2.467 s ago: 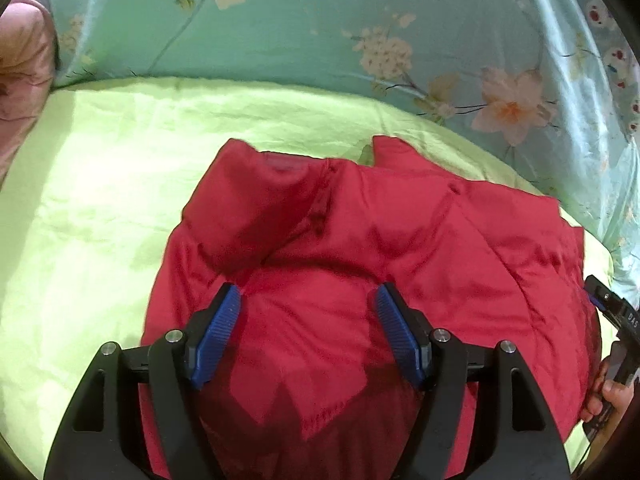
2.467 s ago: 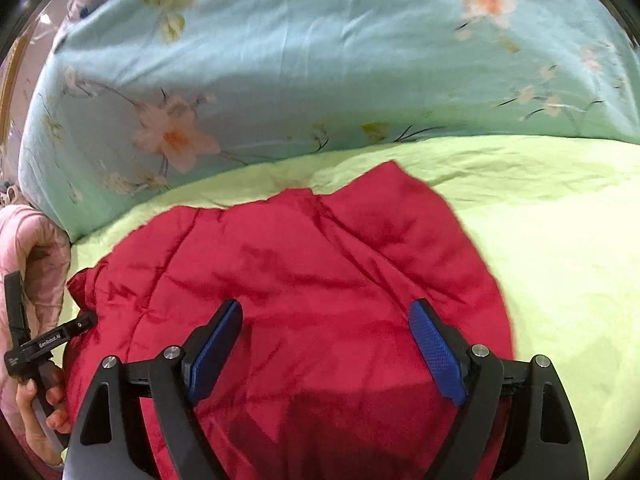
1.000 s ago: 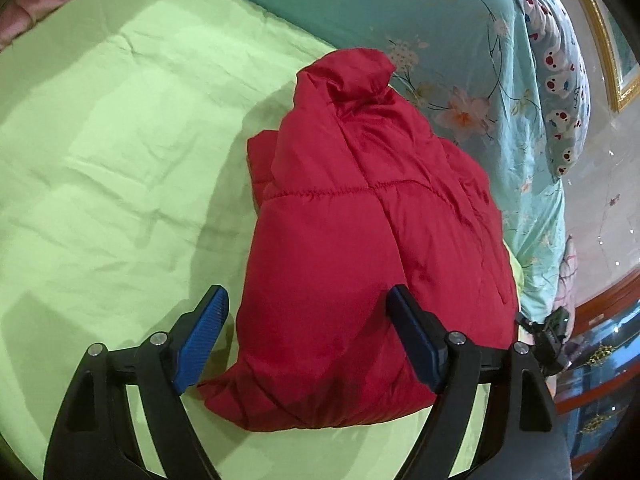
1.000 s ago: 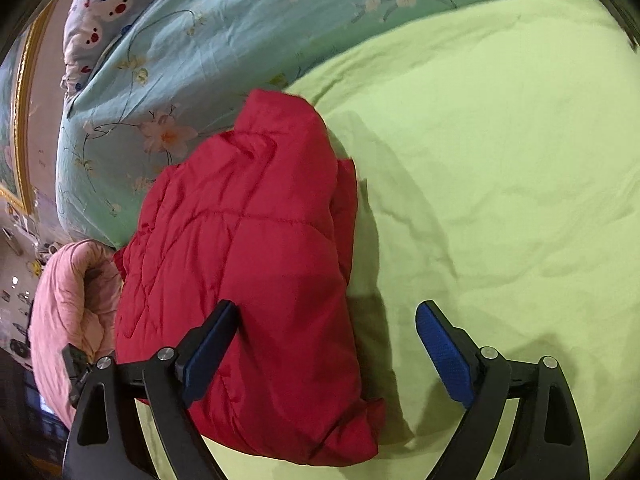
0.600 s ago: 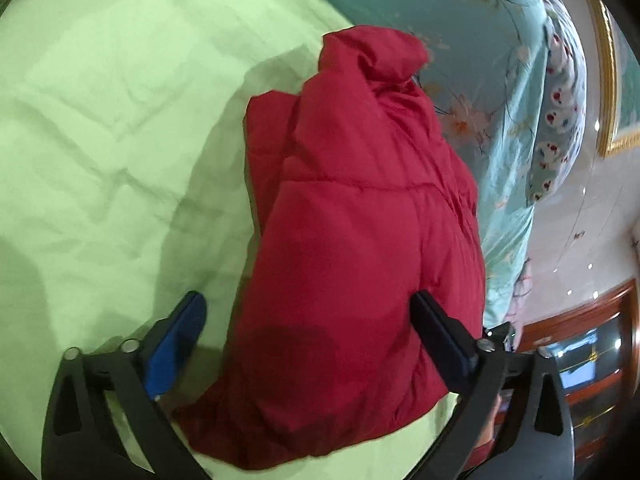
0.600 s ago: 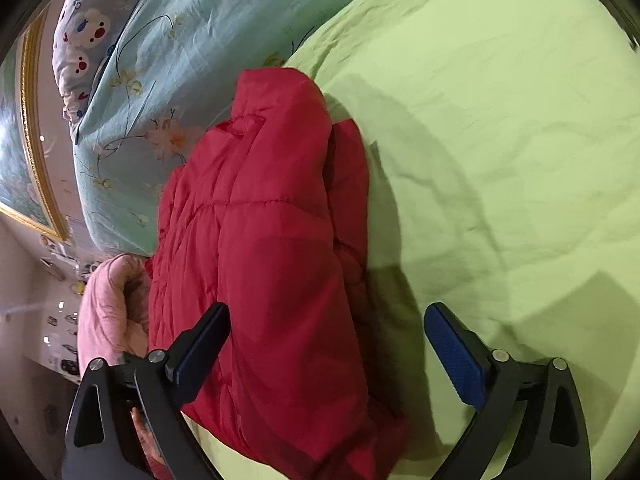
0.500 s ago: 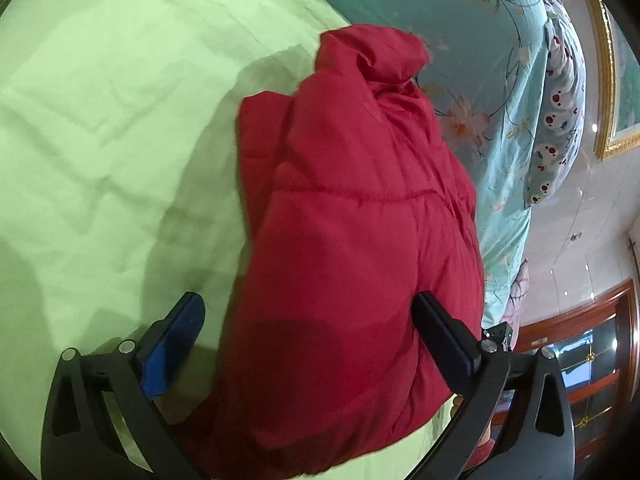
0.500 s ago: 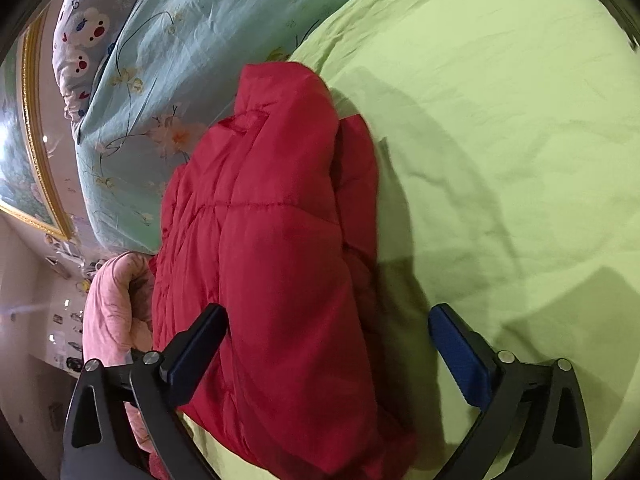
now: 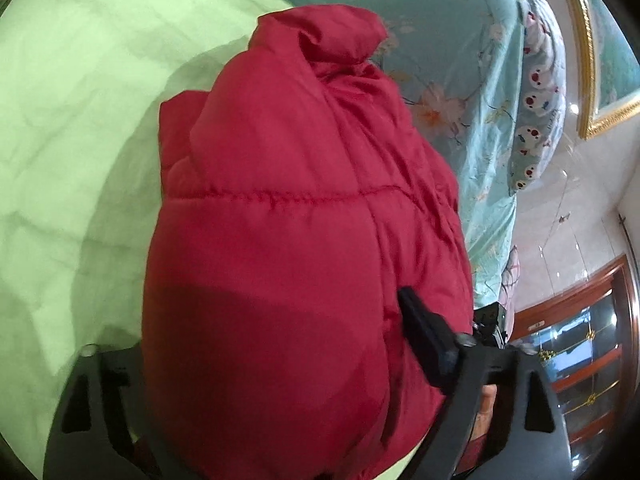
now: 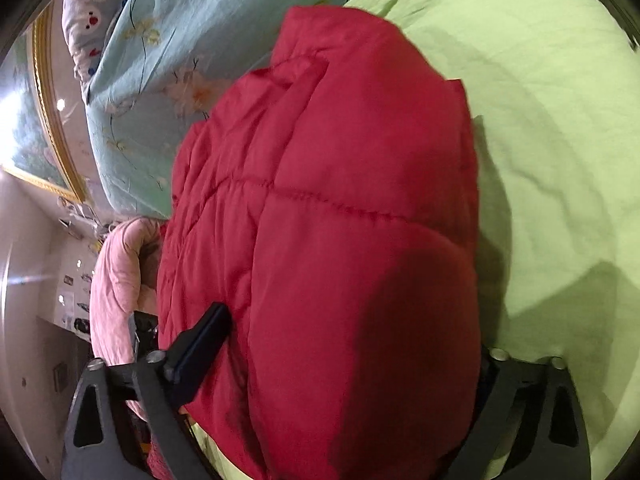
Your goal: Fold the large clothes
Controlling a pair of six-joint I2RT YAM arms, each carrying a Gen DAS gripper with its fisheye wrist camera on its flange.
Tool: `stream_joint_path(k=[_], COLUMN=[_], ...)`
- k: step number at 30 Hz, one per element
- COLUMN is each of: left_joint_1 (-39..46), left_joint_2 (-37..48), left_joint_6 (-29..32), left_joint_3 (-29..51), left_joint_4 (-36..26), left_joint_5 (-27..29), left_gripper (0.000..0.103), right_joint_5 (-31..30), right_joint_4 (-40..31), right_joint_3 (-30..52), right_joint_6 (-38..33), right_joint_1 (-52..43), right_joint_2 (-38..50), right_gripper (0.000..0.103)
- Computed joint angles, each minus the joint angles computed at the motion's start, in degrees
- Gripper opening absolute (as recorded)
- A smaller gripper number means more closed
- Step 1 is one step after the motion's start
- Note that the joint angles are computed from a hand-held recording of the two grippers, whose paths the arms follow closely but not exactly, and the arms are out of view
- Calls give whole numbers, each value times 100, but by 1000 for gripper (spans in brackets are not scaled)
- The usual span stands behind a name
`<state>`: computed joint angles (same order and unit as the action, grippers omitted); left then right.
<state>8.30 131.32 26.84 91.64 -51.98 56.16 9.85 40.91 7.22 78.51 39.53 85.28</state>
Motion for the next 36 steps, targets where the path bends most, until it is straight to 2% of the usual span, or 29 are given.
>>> stream_joint_path(k=[2,5,9,12,18,23,27,31,36], left_joint_1=[25,24,81,255,903,1752,2453,2915,3031], left_joint_2=[-127,-452,-681,-908,-1288,-1511,-1557,-1546,-1366], left_joint_6=[46,72,238,635,2188,3750,4732,5269,4954], left_joint_3=[-94,-341,-418,-512,-729,-1052,-1240,-1381,-1594], left_joint_4=[66,247,119,-200,-1502,-2714,-3402,-3644,-3081], left_joint_5=[27,68,118,182,182,-180,-552,-808,-966], left_gripper=[68,58,51,48,46,46,46,46,47], right_joint_5=[20,238,562,895,1803,2664,3286,3696,3926], right_joint_4=[35,-17,-675,-1570,-2856,-3316,-3539,-3662,-3637], right_joint_3=[-26,-76,69,350,928,1439,1974,2380,2595], right_joint_6=[55,154,251,386,956,1835,2709,3291,3806], right_joint_1=[41,240,560,996,2341,3582,4551,5109,5331], right_joint_2=[-18,-230,-778,-1269,-1613,-1122,-376,228,802], right_gripper=[79,64,51,48,46,46,46,46,47])
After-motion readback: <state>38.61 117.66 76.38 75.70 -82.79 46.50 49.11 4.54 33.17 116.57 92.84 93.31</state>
